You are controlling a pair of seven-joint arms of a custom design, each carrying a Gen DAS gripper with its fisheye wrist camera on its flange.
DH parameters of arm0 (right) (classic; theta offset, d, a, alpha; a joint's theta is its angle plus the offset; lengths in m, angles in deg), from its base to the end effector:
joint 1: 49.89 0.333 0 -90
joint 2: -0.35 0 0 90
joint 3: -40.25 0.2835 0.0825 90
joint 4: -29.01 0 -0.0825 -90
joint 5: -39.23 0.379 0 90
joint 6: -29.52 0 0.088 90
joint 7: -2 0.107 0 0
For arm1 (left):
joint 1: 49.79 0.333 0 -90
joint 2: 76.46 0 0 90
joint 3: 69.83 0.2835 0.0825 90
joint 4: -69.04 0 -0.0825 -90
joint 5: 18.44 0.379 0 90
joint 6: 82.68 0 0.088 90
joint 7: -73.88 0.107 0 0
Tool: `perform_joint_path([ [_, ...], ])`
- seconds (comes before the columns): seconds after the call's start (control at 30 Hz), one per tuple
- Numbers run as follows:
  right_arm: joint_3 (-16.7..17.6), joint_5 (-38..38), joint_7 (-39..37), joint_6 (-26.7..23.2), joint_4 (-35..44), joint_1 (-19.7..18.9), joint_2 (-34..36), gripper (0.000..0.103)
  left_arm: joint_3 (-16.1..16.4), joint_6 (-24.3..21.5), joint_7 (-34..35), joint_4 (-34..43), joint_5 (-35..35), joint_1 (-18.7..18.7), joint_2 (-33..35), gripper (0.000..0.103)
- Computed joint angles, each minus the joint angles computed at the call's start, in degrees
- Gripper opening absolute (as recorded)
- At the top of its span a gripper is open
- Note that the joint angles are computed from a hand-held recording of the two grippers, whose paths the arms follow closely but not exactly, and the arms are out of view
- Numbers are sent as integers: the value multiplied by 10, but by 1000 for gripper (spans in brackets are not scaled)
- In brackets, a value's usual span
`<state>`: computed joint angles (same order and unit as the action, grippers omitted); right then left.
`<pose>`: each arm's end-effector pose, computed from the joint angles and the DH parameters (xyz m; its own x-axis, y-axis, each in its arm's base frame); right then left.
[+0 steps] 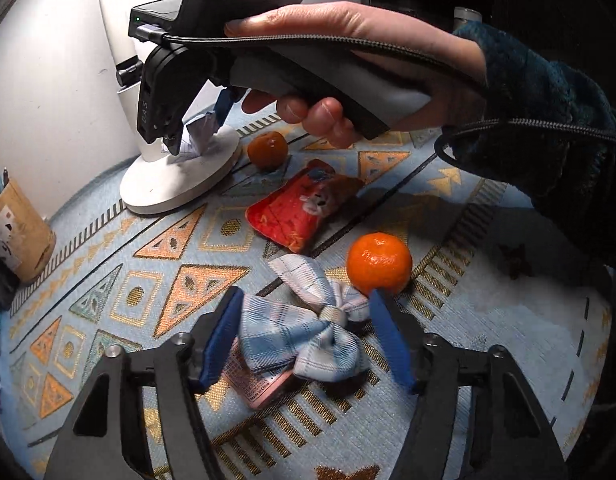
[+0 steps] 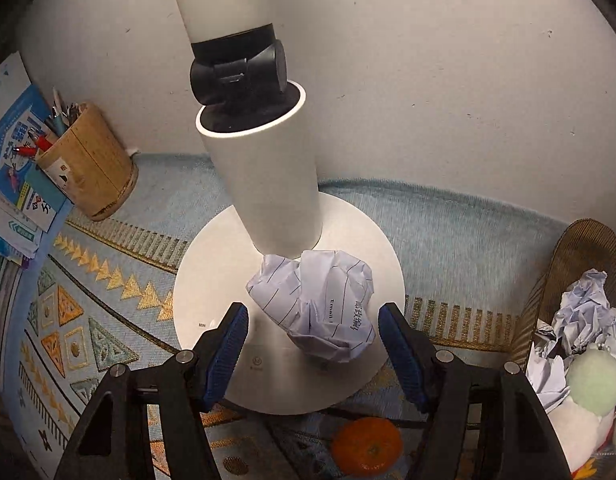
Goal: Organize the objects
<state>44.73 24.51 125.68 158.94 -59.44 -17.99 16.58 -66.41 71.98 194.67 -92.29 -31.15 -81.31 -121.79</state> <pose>0.5475 0.3876 0.5068 0.1671 -0.9853 -0.0362 -0.8783 -0.1320 -0.4595 0.3284 -0.1678 0.4689 -0.7323 -0.6737 -0.0994 -0.4755 0.6104 -0.6335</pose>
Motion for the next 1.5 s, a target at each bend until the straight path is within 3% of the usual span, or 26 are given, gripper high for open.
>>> perform_joint_path([
  [0.1,-1,-6,-2,4,-4,1,-1,35,11,8,12,-10,-8,-14,-13,36],
  [0.13,1,0,-4,13,-12,-1,-6,35,16,9,16,-14,-13,-19,-20,23],
  [0.27,2,-3,5,59,-57,-6,-39,35,14,13,-1,-24,-17,-12,-40,11],
  [0.5,31,17,14,140,-183,-24,-169,35,49,5,-38,-52,-57,-16,-140,10],
  [0.7,83,7,34,166,-359,-53,-364,35,26,-28,-108,-94,-51,7,-244,10],
  [0.73,93,5,39,156,-385,-60,-397,35,13,-33,-121,-96,-43,12,-244,12],
  [0.8,112,13,48,148,-433,-70,-449,35,-26,-33,-156,-96,-17,24,-228,43],
  [0.83,117,24,50,146,-452,-72,-468,35,-45,-26,-171,-91,-2,29,-208,74],
  [0.87,119,40,48,145,-474,-72,-490,36,-69,-17,-189,-92,14,36,-198,87],
  [0.93,117,73,39,140,-514,-70,-534,36,-86,-13,-203,-85,39,34,-172,86],
  [1.0,119,96,33,134,-549,-74,-573,36,-104,-20,-220,-73,65,35,-147,75],
  [1.1,118,125,31,130,-592,-85,-622,36,-148,-30,-271,-52,111,67,-104,51],
  [1.17,116,141,27,131,-616,-90,-649,36,-153,-31,-291,-45,128,70,-86,22],
  [1.27,117,161,19,135,-642,-93,-678,36,-159,-18,-316,-50,157,67,-80,14],
  [1.33,118,174,18,137,-657,-92,-692,36,-131,-14,-320,-49,157,51,-76,12],
  [1.43,110,201,15,149,-683,-83,-721,36,-29,-8,-303,-70,93,-12,-121,5],
  [1.5,111,213,18,150,-698,-81,-746,36,-24,-23,-310,-89,76,-10,-177,5],
])
